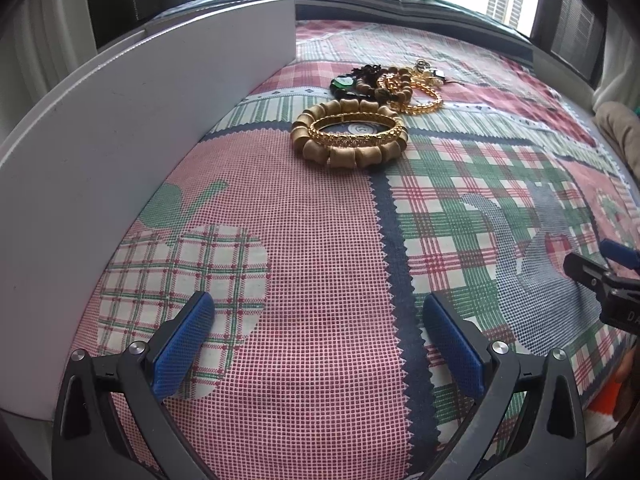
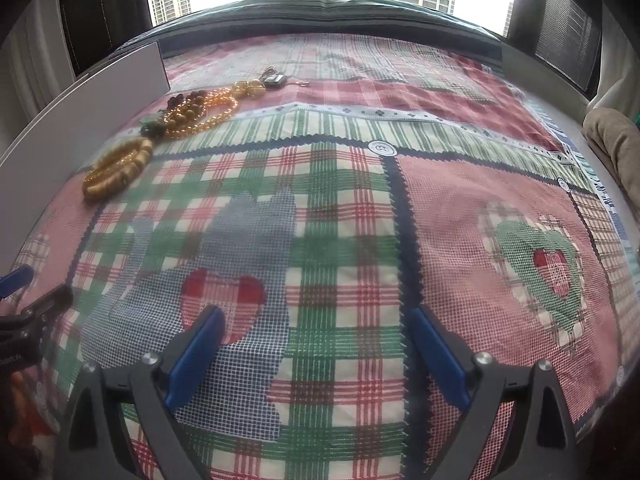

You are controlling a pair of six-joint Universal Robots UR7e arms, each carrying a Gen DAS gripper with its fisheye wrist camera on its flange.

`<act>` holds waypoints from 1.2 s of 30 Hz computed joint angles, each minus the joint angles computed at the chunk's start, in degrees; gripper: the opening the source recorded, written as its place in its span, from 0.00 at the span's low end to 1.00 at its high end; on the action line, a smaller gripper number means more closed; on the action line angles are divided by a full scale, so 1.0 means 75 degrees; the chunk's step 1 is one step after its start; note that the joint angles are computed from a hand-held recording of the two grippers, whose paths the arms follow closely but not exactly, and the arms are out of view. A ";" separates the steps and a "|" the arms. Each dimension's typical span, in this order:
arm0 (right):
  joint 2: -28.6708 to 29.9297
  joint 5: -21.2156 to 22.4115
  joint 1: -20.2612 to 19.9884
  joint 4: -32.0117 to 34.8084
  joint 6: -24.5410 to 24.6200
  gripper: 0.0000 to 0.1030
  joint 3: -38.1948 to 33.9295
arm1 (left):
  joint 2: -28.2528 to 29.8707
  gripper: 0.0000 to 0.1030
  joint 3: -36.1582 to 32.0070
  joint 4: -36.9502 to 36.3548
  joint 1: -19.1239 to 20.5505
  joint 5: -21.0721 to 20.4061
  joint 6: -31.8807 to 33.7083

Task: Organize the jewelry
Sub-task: 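Move the left gripper back over the bangles on the quilt, then close the left gripper on the gold bangle's rim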

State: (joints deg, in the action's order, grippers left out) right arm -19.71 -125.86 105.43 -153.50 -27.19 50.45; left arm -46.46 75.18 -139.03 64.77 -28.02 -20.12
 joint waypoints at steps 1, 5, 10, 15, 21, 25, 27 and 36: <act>0.0006 0.0011 -0.0001 0.0064 0.0012 0.95 -0.0028 | 0.0000 1.00 0.0000 -0.0018 0.0003 -0.0017 0.0047; 0.0061 -0.0065 0.0019 0.0219 0.0001 0.97 -0.0139 | -0.0012 1.00 -0.0003 -0.0036 0.0019 -0.0107 0.0177; -0.0031 0.0090 -0.0012 0.0073 -0.0242 0.97 0.0038 | -0.0293 0.99 0.0017 0.0183 0.0082 -0.0819 0.0251; -0.0075 0.0159 -0.0026 0.0120 -0.0322 0.98 0.0079 | -0.0624 0.99 -0.0117 -0.0202 0.0151 -0.1938 0.0651; -0.0100 0.0216 -0.0035 -0.0034 -0.0392 0.98 0.0164 | 0.0108 0.98 -0.1503 -0.0234 -0.0043 -0.1672 0.2473; -0.0109 0.0217 -0.0036 -0.0047 -0.0385 0.98 0.0185 | 0.1009 0.84 -0.2874 0.0316 0.0052 -0.1882 0.4086; -0.0116 0.0197 -0.0036 -0.0036 -0.0361 0.98 0.0192 | 0.1472 0.78 -0.3456 0.0654 0.0095 -0.1525 0.4821; -0.0157 0.0186 -0.0032 -0.0110 -0.0320 0.98 0.0284 | 0.2011 0.28 -0.4697 0.2400 0.0486 -0.1289 0.3926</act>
State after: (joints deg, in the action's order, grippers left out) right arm -20.89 -124.46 105.19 -154.33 -29.59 52.59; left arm -31.38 39.95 -121.03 68.42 -37.68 9.33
